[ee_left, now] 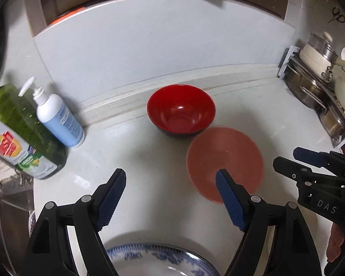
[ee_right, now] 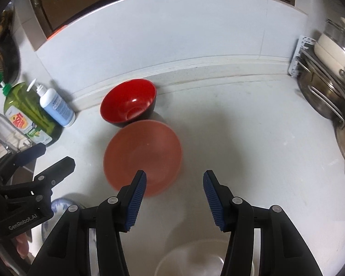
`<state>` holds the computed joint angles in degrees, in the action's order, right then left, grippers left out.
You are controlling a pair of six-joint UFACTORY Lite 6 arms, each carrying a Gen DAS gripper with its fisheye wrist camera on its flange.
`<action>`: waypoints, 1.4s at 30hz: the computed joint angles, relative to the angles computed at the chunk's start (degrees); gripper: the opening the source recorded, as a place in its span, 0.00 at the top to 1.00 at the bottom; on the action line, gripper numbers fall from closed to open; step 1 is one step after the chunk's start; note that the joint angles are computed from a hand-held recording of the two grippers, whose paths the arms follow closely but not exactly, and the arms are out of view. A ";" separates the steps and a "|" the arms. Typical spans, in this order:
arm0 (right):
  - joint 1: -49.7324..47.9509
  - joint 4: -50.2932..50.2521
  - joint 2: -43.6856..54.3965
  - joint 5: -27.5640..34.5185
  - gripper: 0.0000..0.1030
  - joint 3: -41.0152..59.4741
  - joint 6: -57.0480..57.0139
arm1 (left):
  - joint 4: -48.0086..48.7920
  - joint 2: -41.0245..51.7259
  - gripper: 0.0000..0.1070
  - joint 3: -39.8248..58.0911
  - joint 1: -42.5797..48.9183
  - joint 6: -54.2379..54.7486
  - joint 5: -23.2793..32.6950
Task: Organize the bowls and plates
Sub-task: 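Move both grippers toward the pink bowl, then close both grippers on the pink bowl rim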
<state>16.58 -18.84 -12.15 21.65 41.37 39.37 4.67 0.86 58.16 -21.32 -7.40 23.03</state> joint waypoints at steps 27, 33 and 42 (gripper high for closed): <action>-7.01 27.08 26.14 -5.85 0.79 12.97 -27.53 | -16.30 26.75 0.80 17.69 -1.54 18.05 2.08; -6.59 22.79 26.52 -5.49 0.85 13.23 -22.93 | -14.03 26.98 0.87 17.60 -1.82 14.88 1.61; -6.62 23.33 21.54 -5.30 0.85 9.52 -22.42 | -14.87 21.33 0.87 14.18 -2.19 14.61 1.97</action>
<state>9.96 4.49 9.39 16.35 50.89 16.95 -10.20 22.19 72.34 -23.51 7.22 25.00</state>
